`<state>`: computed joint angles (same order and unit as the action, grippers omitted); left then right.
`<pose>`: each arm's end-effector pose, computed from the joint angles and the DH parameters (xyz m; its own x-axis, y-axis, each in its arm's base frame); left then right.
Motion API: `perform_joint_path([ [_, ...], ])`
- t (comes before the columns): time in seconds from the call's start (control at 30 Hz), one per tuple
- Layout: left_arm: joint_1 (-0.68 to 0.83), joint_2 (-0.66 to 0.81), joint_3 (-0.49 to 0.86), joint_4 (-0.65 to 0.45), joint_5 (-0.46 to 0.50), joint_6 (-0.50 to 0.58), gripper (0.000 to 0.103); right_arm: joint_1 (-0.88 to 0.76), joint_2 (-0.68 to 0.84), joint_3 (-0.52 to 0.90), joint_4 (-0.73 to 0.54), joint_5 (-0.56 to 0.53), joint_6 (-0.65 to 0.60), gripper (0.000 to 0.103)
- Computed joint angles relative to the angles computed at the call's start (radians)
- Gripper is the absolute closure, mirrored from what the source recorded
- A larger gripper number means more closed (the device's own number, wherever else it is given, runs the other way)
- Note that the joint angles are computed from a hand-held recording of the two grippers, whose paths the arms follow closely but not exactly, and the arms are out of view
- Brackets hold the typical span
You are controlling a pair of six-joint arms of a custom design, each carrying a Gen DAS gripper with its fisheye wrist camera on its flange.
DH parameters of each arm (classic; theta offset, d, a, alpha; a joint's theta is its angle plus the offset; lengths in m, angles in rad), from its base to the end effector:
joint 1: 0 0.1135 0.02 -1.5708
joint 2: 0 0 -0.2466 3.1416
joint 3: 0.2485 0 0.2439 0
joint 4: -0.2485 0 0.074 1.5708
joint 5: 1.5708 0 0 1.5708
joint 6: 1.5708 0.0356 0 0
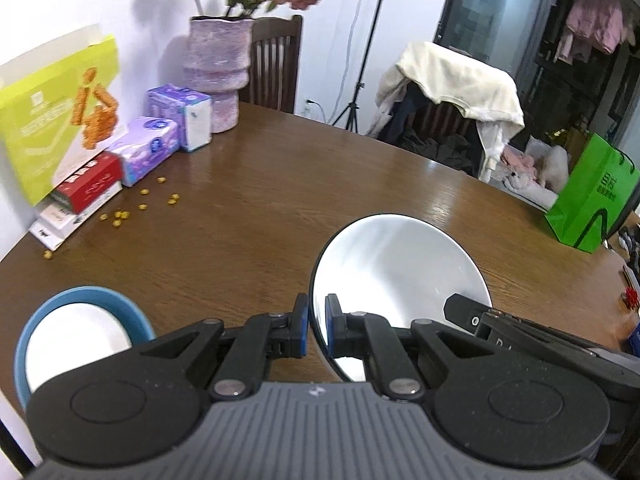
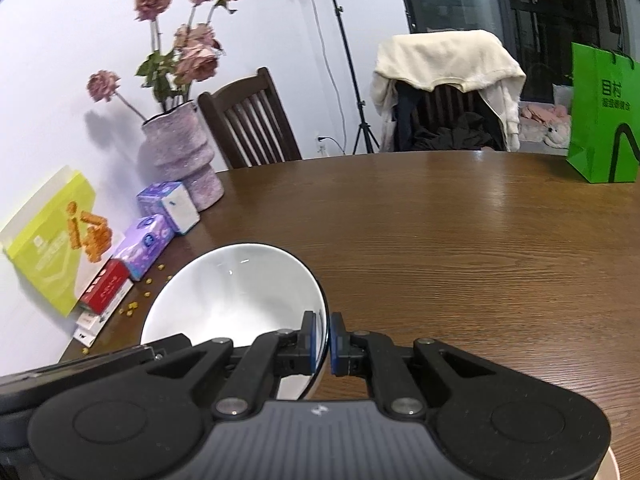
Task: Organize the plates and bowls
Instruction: 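Lower the white bowl into the blue bowl with both grippers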
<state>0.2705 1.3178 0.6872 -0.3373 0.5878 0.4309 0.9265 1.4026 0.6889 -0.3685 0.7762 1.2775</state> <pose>0.2398 0.0460 0.1760 -0.6875 0.1701 -0.7060 0.4048 0.8969 -0.1782 0.1661 0.1796 0.1594 -0.5104 0.4579 -0.7279 0.3999 0.8757 0.2705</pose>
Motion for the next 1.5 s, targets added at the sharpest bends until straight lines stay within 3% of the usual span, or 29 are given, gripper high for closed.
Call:
perform_joint_path([
  [0.33, 0.195, 0.096, 0.116, -0.089, 0.073, 0.120, 0.094, 0.068, 0.189, 0.209, -0.039, 0.010, 0.009, 0.096],
  [0.77, 0.358, 0.213, 0.285, -0.179, 0.085, 0.213, 0.094, 0.104, 0.379, 0.465, -0.040, -0.021, -0.099, 0.096],
  [1.5, 0.514, 0.485, 0.440, -0.117, 0.089, 0.271, 0.094, 0.121, 0.698, 0.806, -0.026, -0.133, -0.246, 0.095],
])
